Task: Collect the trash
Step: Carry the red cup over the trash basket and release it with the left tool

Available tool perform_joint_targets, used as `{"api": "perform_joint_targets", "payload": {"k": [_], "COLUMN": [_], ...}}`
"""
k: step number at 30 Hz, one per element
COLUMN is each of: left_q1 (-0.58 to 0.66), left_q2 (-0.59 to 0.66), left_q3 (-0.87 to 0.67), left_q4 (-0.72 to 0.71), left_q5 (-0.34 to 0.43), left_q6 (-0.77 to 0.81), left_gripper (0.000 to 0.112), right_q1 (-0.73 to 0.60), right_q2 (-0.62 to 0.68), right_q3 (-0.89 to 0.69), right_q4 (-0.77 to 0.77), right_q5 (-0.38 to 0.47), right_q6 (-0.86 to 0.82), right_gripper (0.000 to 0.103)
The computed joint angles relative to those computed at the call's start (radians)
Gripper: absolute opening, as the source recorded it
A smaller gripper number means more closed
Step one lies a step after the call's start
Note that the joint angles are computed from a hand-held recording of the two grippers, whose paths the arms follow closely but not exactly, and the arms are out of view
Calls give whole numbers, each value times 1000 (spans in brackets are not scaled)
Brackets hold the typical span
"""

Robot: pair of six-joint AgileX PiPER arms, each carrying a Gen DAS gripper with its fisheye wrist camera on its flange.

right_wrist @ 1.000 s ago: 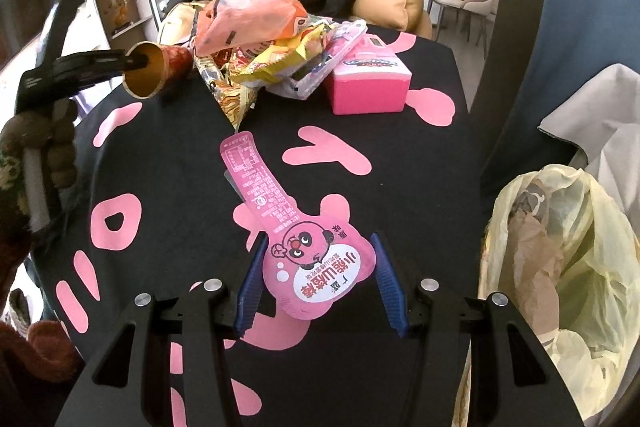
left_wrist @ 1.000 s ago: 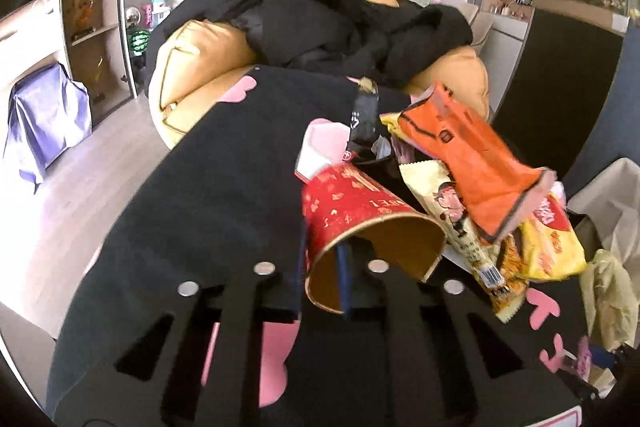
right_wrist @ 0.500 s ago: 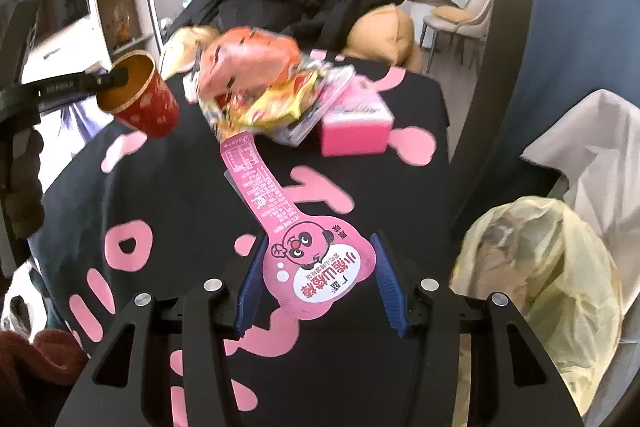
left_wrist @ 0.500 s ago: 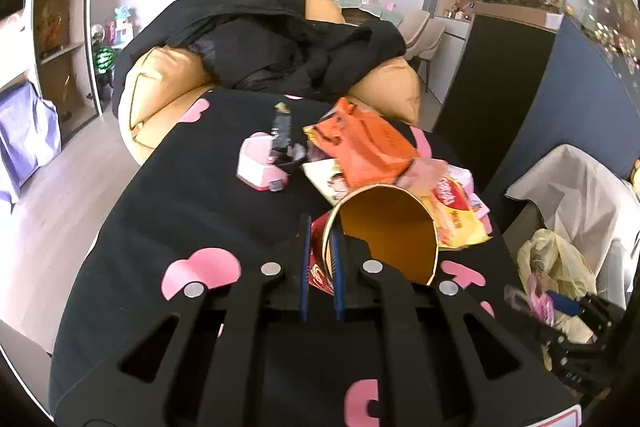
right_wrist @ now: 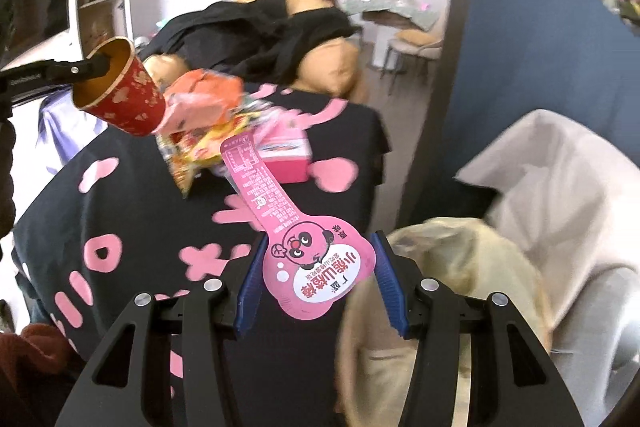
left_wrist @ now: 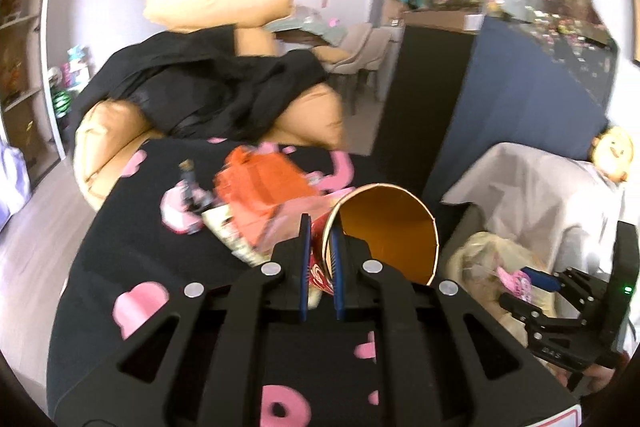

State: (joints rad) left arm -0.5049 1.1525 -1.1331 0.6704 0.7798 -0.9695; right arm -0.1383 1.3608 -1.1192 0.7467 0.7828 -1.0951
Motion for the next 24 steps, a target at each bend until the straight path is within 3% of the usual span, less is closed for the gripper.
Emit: {"api": "perform_joint_targets", "payload": {"k": [9,22,23,24], "left_q1": [-107,-160,-151,-146], "left_q2": [199,670,715,739], "left_q3": [-230,-701,-746,-773], "left_q4": [-129,-598,-665,-697], "left_q5": [-22,-2,11,24], "left_q6": [116,461,497,511], "left_gripper": [9,9,10,23], "right_q1": [-233,-509,-526,-534], "right_q2": [38,171,182,191], "right_q3": [-90,-228,-238,-243], "right_q4": [54,100,104,105], "right_q5": [24,40,48,49], "right_q6": [-111,-182,-181,-179], "right_gripper": [48,48,48,48]}}
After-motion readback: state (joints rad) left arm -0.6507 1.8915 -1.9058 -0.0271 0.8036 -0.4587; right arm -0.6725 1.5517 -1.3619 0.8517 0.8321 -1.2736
